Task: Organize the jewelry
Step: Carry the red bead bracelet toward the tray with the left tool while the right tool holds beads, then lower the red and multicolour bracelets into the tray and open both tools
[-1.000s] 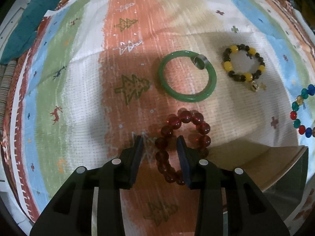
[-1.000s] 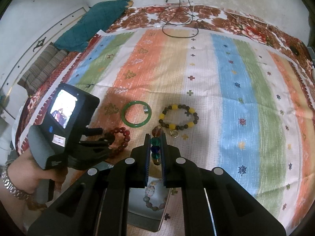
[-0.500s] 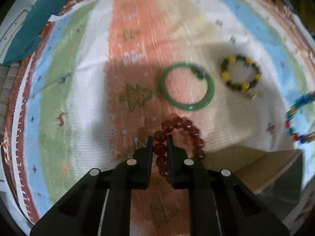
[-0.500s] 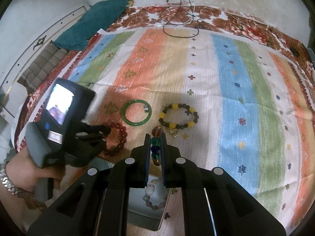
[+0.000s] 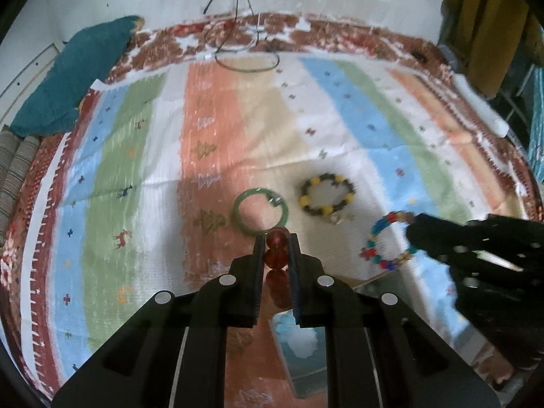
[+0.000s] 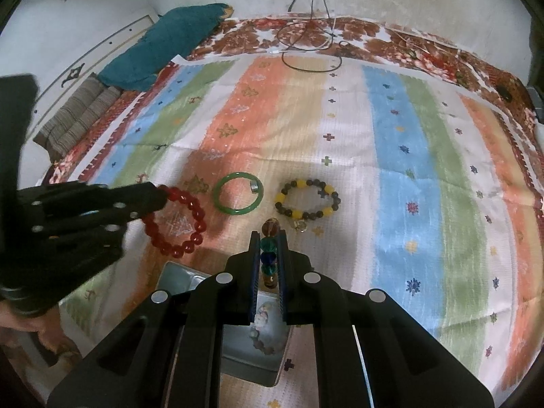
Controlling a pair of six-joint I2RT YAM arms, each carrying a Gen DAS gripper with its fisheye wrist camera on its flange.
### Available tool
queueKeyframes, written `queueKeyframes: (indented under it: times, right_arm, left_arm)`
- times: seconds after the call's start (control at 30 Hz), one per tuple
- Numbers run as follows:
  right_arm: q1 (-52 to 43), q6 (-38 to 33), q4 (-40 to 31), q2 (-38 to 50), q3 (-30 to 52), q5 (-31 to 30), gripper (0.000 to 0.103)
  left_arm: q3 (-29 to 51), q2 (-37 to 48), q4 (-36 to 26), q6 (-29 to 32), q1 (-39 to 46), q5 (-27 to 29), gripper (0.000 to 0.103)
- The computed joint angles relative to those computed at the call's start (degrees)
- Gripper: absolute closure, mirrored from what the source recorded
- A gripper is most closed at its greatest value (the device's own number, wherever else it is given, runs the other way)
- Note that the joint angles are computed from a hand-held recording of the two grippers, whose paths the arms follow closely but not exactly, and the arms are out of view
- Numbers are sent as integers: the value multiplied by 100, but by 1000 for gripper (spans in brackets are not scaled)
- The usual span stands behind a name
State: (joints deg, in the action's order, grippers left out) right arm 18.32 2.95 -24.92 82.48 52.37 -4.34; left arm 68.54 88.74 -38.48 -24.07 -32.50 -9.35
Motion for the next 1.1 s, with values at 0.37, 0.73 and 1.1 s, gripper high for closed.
queueKeyframes:
  times: [0.37, 0.73, 1.1]
  right_arm:
    - [37, 6, 34, -486, -286, 50, 92]
    - [101, 4, -7, -935, -546, 58, 93]
    - [211, 38, -128, -1494, -888, 95, 93]
  left_arm:
    - [-452, -916, 109, -296, -548, -321, 90]
    - [-702, -1369, 117, -490, -1058, -679, 90]
    - [-1022, -1844, 4, -867, -1623, -1095, 90]
